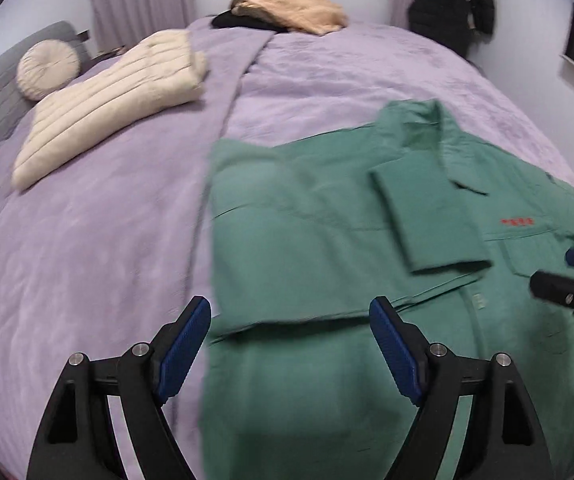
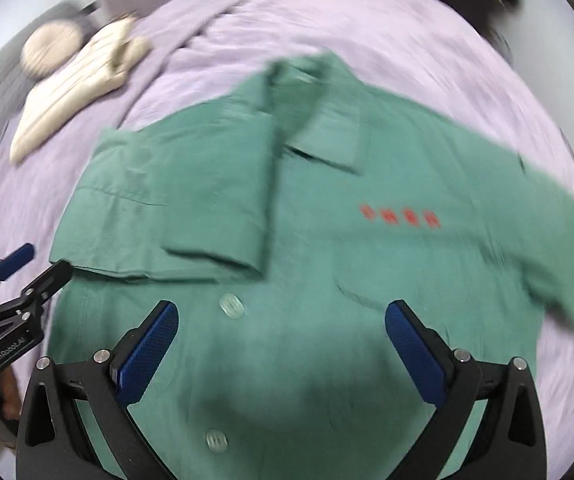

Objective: Fold small clothes

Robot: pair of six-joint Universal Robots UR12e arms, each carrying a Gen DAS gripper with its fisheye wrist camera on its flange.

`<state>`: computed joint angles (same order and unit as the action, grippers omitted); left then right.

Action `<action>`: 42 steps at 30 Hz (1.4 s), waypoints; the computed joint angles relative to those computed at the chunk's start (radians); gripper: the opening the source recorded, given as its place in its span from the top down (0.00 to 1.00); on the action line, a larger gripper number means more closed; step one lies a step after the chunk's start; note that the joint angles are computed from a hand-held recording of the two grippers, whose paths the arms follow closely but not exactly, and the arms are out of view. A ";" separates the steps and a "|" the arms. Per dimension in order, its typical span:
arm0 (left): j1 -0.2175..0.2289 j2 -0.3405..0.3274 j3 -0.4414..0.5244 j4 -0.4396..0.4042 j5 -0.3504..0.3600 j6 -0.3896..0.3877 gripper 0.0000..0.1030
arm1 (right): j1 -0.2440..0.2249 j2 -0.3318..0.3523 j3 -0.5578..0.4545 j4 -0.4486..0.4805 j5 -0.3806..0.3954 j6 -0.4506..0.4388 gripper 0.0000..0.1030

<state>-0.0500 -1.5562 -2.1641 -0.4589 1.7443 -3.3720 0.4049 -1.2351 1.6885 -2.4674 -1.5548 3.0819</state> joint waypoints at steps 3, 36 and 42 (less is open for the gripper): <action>0.034 0.006 -0.024 -0.057 0.041 -0.024 0.20 | 0.057 0.064 -0.040 -0.065 -0.125 -0.127 0.00; 0.068 -0.055 -0.007 -0.094 0.131 -0.276 0.20 | 0.125 0.182 -0.118 -0.131 -0.288 -0.086 0.38; 0.107 -0.036 -0.042 -0.029 0.059 -0.327 0.18 | 0.039 0.106 -0.054 -0.202 -0.171 0.120 0.90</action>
